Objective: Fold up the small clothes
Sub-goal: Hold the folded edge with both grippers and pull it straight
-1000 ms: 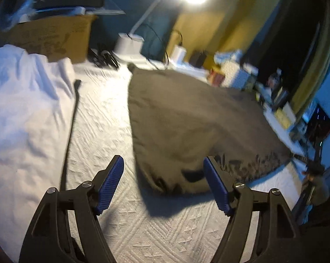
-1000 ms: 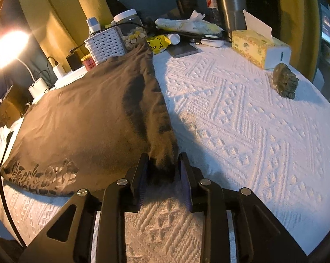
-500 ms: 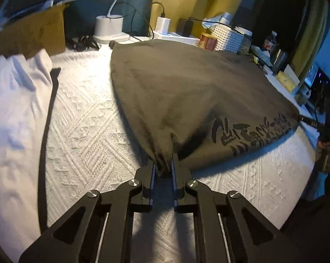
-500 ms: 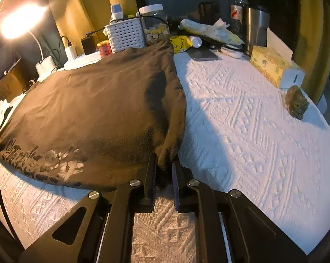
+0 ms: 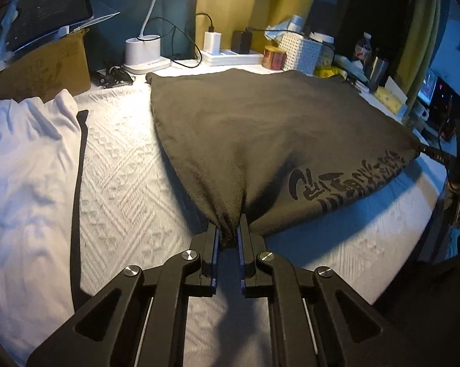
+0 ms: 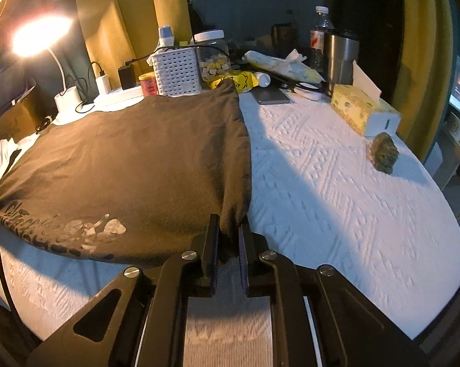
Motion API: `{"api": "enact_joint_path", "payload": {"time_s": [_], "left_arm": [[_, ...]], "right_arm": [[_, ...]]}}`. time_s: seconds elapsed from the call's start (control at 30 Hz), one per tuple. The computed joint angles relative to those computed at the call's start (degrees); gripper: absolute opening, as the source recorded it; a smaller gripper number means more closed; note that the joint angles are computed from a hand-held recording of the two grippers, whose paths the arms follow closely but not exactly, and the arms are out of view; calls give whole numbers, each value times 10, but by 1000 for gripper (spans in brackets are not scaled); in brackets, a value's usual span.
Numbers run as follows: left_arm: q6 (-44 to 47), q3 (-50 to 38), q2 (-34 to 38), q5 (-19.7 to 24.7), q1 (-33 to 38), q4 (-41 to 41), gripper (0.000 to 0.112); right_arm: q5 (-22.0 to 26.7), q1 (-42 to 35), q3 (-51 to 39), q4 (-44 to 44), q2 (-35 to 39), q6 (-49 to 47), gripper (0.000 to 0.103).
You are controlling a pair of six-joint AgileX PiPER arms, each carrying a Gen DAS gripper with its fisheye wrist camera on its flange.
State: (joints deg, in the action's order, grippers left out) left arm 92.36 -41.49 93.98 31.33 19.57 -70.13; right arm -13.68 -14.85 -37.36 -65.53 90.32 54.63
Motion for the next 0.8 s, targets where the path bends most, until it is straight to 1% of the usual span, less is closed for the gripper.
{"api": "enact_joint_path", "payload": {"time_s": [0.2,0.4,0.57,0.63,0.73,0.8], "left_arm": [[8,29,-21,8,9,3,8],[4,47,-36,12,10,26,8],[-6,61,-37,7,8,41,8],[-7,67,-37,5,10,45,8],[-9,67,-34,15,19,50,8],[-30,63,-36,19,20,70,8]], "right_arm": [[-8,-12,44,37,-26,-46,12],[-23,-34,83,66,-45,-83,12],[-37,-50,107,86,-48,-112,12],[-35,-57,115,111,-48,-140,11],[-64,-88,123,63,-39,-108,11],[-60,-81,128,88,-43,-132,11]]}}
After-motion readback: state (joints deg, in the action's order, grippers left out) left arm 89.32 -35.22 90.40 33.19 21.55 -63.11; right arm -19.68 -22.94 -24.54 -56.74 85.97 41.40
